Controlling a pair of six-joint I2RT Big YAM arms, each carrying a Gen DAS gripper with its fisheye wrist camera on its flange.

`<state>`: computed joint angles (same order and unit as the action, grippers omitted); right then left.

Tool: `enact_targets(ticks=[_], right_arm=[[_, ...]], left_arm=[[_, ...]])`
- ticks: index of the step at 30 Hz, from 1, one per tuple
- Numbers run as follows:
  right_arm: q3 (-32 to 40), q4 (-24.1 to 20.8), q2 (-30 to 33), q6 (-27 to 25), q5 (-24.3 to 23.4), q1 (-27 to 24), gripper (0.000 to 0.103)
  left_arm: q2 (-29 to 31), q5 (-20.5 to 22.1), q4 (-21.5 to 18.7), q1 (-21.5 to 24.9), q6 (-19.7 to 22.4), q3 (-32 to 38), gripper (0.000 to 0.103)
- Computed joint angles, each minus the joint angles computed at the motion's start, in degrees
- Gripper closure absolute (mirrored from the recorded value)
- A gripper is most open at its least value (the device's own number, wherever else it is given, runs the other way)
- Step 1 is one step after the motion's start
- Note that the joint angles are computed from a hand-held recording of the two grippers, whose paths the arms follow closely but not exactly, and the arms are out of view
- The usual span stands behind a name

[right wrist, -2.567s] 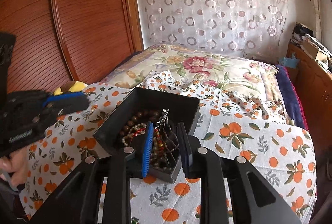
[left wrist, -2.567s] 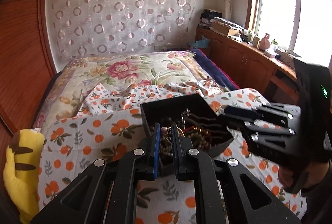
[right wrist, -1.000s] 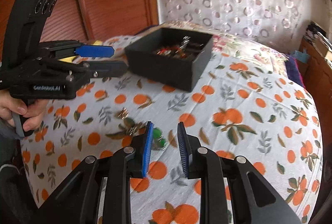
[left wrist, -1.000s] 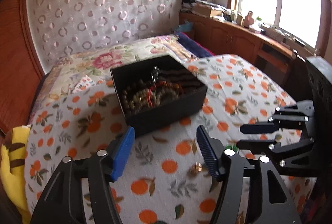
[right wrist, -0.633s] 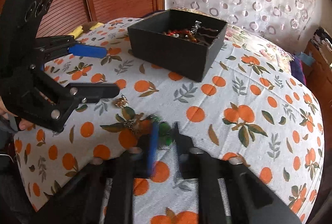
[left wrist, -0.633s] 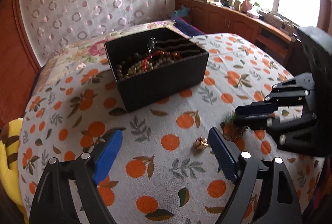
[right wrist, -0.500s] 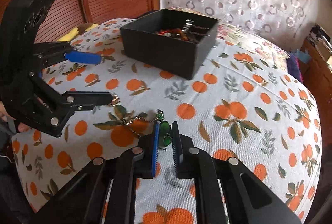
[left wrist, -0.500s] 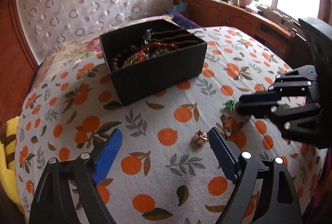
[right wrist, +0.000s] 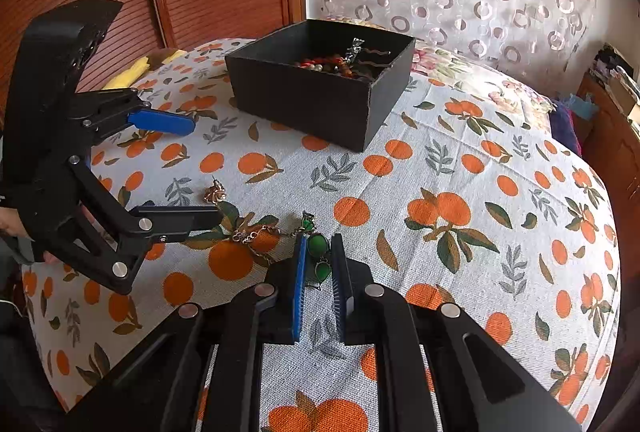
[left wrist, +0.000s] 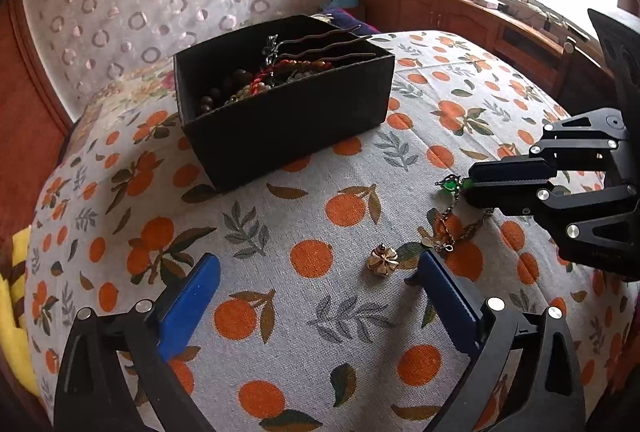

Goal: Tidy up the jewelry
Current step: 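Grasp the green-stone pendant chain with the right tool while the left grasps the gold flower charm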

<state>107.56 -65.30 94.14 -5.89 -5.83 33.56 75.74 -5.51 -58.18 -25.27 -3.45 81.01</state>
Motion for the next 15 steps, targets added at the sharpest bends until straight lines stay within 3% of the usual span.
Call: enact_targets(ticks=[13, 15], right_arm=[[-0.07, 0.12, 0.04, 0.56, -0.67, -0.02, 0.089], [0.05, 0.03, 0.08, 0.52, -0.49, 0.08, 0.089]], left_arm=[[-0.96, 2.32, -1.09, 0.33, 0.61, -0.55, 0.008], [-1.34, 4.01, -0.21, 0.66, 0.29, -0.75, 0.018]])
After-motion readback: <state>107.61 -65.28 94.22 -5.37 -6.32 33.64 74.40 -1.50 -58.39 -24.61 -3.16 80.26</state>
